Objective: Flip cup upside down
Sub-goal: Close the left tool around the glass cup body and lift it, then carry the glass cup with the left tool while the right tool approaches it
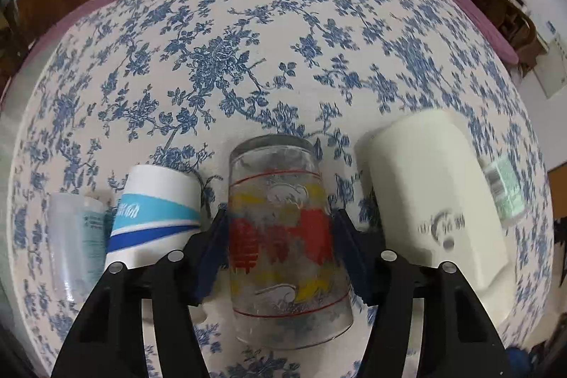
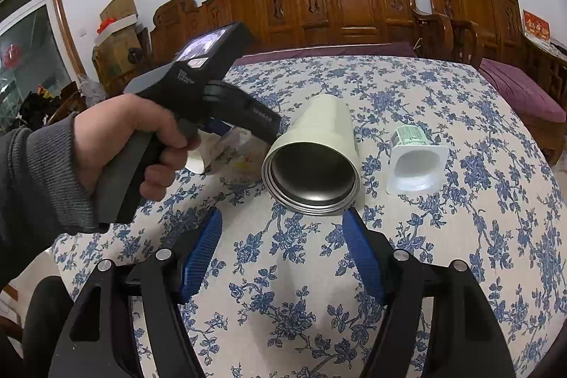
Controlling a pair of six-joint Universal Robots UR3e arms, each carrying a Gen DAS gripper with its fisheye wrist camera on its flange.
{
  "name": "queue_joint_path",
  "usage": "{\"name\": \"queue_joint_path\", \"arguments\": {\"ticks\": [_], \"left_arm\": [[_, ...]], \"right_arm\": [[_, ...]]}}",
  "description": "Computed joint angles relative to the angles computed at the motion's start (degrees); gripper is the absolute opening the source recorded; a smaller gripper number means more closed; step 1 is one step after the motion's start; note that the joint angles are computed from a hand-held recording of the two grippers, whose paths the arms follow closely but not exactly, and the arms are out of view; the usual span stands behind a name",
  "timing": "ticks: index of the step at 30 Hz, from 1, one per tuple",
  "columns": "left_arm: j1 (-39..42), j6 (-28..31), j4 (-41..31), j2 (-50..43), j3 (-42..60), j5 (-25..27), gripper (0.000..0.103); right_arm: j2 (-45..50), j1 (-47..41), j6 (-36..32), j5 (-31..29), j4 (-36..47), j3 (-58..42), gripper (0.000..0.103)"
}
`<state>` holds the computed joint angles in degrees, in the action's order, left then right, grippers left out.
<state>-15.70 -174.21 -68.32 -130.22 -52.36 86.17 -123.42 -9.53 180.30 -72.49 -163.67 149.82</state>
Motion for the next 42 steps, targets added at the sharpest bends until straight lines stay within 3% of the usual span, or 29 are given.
{"name": "queue_joint_path", "arguments": {"ticks": [25, 33, 42], "left_arm": [[9.02, 12.27, 14.35, 47.64, -57.71, -11.02, 0.056], [8.87, 12.25, 17.16, 52.81, -66.59, -11.89, 0.056], [7.73, 11.35, 21.16, 51.35, -69.62, -10.04, 0.057]], "right_arm": [[-4.74, 0.58, -0.01, -4.43, 3.11, 1.52, 0.073], [-3.88, 2.15, 0.25, -6.87, 2.06, 1.95, 0.073], [-4.93, 1.57, -0.18, -6.43, 3.18, 2.10, 0.073]]}}
